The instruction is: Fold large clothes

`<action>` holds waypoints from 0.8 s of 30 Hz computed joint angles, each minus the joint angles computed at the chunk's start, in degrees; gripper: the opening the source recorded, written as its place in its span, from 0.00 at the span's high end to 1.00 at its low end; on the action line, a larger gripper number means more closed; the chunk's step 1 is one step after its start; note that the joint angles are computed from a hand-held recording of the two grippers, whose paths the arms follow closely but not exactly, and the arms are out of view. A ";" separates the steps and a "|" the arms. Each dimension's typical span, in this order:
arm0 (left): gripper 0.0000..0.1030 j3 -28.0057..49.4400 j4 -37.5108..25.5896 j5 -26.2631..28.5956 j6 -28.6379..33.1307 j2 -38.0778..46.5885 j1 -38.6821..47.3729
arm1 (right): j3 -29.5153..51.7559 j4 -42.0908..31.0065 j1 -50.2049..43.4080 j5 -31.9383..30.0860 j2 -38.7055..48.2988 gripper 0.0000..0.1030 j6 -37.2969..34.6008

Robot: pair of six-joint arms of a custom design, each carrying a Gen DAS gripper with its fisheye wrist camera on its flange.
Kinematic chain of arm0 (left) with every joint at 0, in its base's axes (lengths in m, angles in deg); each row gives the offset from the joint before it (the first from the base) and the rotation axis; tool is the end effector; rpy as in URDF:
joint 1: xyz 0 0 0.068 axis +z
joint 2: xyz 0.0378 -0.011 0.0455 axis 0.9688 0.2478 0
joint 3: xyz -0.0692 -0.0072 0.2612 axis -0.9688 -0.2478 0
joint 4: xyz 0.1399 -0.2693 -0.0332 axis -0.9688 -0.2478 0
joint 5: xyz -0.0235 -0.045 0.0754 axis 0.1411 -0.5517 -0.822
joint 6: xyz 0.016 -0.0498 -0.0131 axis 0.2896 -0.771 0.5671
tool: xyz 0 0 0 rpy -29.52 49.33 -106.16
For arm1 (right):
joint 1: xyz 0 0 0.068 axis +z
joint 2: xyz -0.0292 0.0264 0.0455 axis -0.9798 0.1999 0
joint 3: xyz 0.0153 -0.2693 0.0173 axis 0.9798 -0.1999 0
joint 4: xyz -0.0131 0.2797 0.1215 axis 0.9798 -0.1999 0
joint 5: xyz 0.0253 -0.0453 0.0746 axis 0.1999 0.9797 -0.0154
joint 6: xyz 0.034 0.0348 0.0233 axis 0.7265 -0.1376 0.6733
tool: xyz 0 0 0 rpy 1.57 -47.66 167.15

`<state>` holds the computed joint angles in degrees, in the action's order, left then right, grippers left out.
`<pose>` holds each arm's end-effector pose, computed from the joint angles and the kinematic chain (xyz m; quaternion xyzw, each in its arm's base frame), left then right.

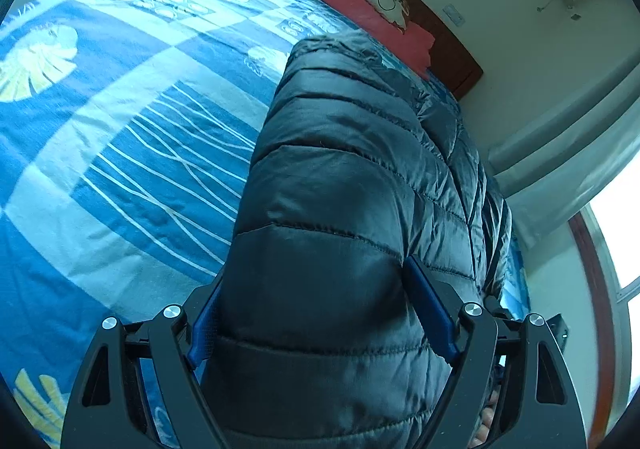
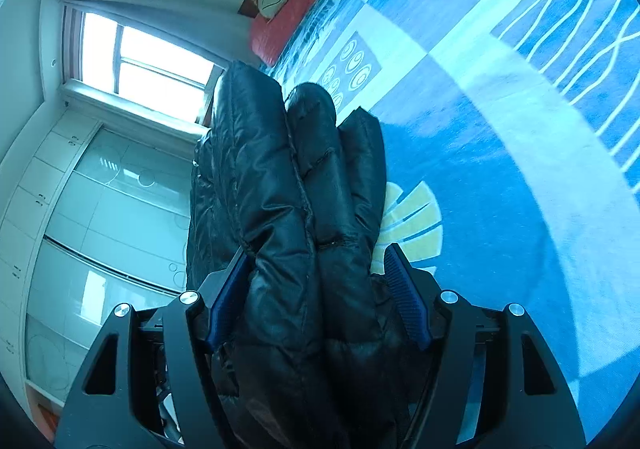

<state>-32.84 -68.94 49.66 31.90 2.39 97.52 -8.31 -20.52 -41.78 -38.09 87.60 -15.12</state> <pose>0.2672 0.0803 0.0842 -0.0070 0.9131 -0.3074 0.2677 0.1770 0.1243 0.0422 0.3179 0.7907 0.3878 0.3513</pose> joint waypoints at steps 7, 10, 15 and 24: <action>0.22 -4.26 4.62 -5.64 0.95 -7.62 0.49 | 1.84 -18.75 3.01 4.43 -11.90 0.34 2.50; 0.22 -3.26 1.94 -5.26 3.03 -7.77 1.43 | 1.60 -26.14 6.23 10.11 -18.26 0.34 4.63; 0.22 -5.10 -1.03 -5.39 5.85 -11.27 3.04 | 2.50 -43.60 12.59 19.00 -29.32 0.34 8.15; 0.22 -14.62 -8.46 -6.18 15.69 -29.26 9.53 | 22.48 -89.08 33.46 34.86 -21.35 0.24 25.65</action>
<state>-47.46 -77.40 43.47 47.58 -26.87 107.05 14.17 -109.60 -8.32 -3.24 66.25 10.53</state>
